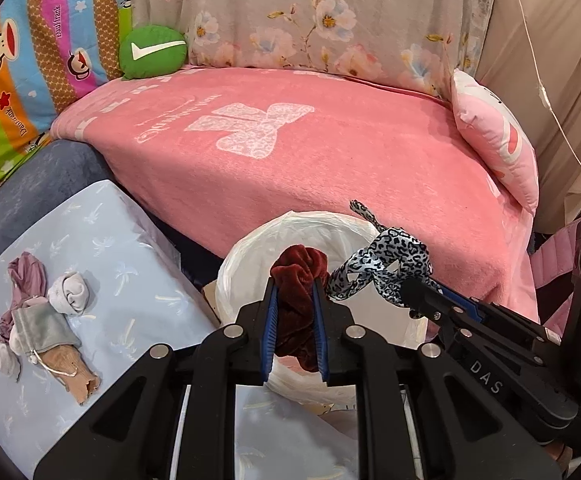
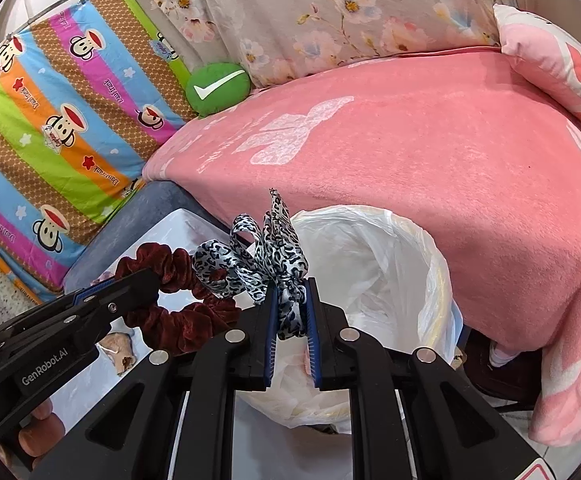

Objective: Organize soft objects
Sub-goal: 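Open both tools to drop the scrunchies into the bin, then move both open tools back to the socks on the table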

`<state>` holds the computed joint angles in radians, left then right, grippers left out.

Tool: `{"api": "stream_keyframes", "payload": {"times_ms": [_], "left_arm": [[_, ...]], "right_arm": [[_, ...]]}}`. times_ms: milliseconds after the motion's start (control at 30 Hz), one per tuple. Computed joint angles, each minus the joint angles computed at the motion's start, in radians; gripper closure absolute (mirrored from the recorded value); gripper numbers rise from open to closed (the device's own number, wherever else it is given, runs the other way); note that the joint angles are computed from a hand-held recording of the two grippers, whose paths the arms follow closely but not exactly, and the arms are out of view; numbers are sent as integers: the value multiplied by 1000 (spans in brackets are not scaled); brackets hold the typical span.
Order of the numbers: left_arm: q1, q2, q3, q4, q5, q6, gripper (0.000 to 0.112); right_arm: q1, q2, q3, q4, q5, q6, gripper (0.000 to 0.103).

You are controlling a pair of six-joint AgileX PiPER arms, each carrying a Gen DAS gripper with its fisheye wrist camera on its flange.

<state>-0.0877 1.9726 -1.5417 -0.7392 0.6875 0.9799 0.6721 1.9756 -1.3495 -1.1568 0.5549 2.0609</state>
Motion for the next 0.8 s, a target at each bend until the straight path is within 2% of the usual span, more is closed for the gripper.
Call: {"api": "stream_keyframes", "payload": {"times_ms": [100,167,233,333,467,800], "left_arm": [[-5,18,-22,16,8,-26,94],[-2,28,-32,13,14,-34,89],[0,28,-28,10,-3,-40,70],[7,20,-13,-6,-28,-30,58],[25,24,-17,-12,-28,-35,58],[62,10,18,-29,-53,-21,58]], "right_arm": [[-5,5,-3,6,2,-4,87],[-5,12,-12,9,18,-3,84],[3,21,-26,22,33,-12,81],[4,26,-30,23,40,-10,78],[13,29,-31,7,53,6,71],[27,50,-82,55,62,-77,70]]}}
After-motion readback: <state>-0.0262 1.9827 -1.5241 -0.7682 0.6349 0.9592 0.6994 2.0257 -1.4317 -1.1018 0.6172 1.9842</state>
